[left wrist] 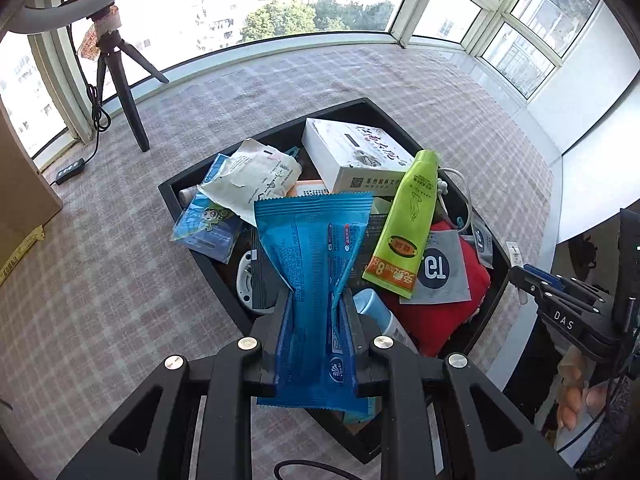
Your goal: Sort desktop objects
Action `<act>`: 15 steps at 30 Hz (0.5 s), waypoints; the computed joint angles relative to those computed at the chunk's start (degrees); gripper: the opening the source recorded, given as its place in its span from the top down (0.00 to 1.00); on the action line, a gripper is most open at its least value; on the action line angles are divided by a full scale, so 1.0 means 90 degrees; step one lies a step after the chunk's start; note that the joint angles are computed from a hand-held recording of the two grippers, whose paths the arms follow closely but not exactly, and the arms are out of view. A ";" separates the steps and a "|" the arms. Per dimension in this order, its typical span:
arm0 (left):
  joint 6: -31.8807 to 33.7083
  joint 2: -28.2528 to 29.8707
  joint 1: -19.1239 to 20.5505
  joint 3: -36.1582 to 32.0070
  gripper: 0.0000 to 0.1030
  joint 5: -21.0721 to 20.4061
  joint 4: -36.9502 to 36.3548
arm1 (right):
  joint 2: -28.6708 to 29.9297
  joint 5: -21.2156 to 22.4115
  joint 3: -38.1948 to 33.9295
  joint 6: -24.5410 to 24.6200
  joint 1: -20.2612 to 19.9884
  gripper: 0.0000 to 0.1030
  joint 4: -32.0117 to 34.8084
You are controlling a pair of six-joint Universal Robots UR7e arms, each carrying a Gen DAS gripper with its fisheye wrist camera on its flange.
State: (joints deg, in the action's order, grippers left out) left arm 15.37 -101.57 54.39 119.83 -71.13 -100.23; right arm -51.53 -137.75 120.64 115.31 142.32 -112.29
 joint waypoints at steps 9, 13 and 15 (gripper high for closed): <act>0.0022 0.0478 -0.0015 0.0031 0.80 0.0119 -0.0379 | -0.0018 0.0000 0.0645 -0.0667 -0.0660 0.79 -0.1203; 0.0022 0.0694 -0.0085 0.0037 0.80 0.0109 -0.0539 | -0.0037 0.0029 0.0831 -0.0752 -0.0880 0.79 -0.1498; 0.0041 0.0816 -0.0115 0.0012 0.80 0.0056 -0.0601 | -0.0067 0.0006 0.0885 -0.0785 -0.0894 0.79 -0.1602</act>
State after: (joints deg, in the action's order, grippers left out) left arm 15.73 -94.22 53.36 119.94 -70.63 -105.65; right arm -52.13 -137.69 128.61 108.25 134.27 -126.71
